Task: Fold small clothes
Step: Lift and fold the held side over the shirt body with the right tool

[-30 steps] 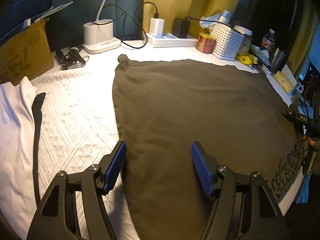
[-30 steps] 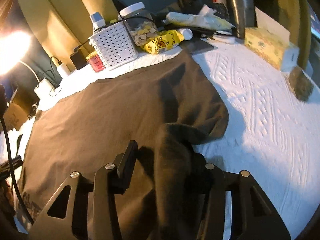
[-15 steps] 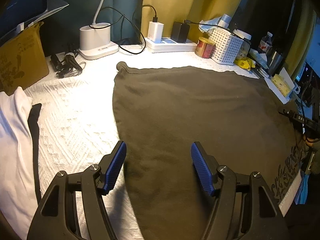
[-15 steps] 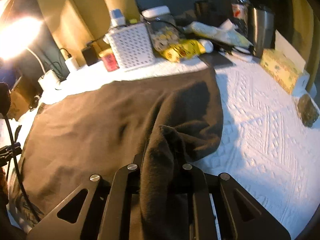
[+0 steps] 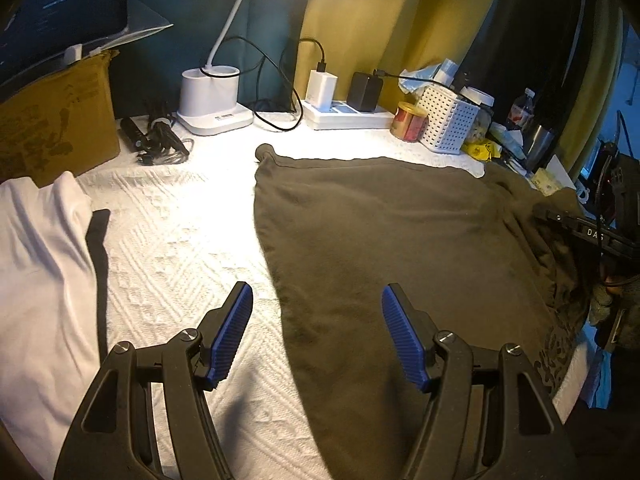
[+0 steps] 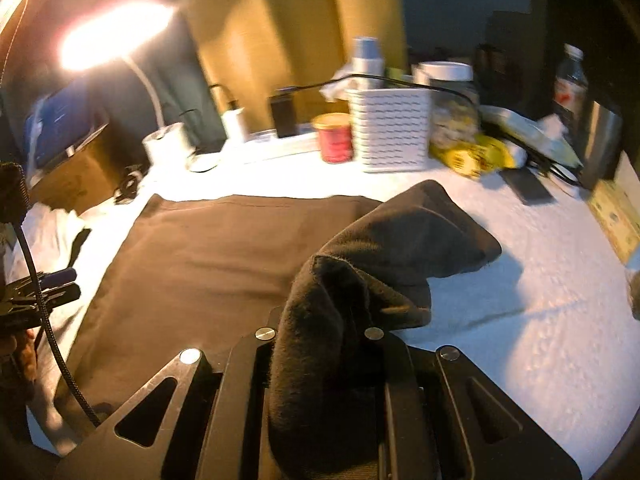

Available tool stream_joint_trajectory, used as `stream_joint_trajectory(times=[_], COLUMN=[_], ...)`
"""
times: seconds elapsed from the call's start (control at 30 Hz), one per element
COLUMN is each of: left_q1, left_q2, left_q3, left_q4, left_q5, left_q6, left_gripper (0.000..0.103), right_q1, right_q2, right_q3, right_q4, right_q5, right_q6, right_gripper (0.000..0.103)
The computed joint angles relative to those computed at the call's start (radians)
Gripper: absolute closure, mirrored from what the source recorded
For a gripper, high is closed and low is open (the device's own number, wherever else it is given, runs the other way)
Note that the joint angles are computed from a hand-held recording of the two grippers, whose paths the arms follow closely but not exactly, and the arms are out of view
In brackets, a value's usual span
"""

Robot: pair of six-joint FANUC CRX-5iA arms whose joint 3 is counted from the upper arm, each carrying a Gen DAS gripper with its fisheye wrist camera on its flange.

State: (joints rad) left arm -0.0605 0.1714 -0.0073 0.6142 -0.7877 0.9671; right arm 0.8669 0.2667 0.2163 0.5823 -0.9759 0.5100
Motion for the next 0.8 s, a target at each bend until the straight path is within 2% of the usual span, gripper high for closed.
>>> stream_joint_trajectory(times=[0.17, 0.5, 0.73, 0.8], left_q1=[0.019, 0.052, 0.079, 0.087], left_q2=[-0.017, -0.046, -0.077, -0.082], left_q3=[-0.036, -0.087, -0.125, -0.131], left_q4=[0.037, 0.077, 0.084, 0.080], left_q5=[0.012, 0.029, 0.039, 0.037], left_q6=[-0.028, -0.056, -0.059, -0.054], left_gripper=[0.036, 0.036, 0.036, 0.036], right_q1=[0.025, 0.054, 0.069, 0.068], right_q2=[0.059, 0.201, 0.303, 0.355], right_q3=[0.091, 0.288, 0.443, 0.538], right_q4=[-0.039, -0.196, -0.269, -0.332], right_q5=[-0.007, 0.009, -0.026, -0.099], right_q6=[0.076, 0.285, 0.405, 0.472], right_gripper=[0.089, 0.090, 0.090, 0.089])
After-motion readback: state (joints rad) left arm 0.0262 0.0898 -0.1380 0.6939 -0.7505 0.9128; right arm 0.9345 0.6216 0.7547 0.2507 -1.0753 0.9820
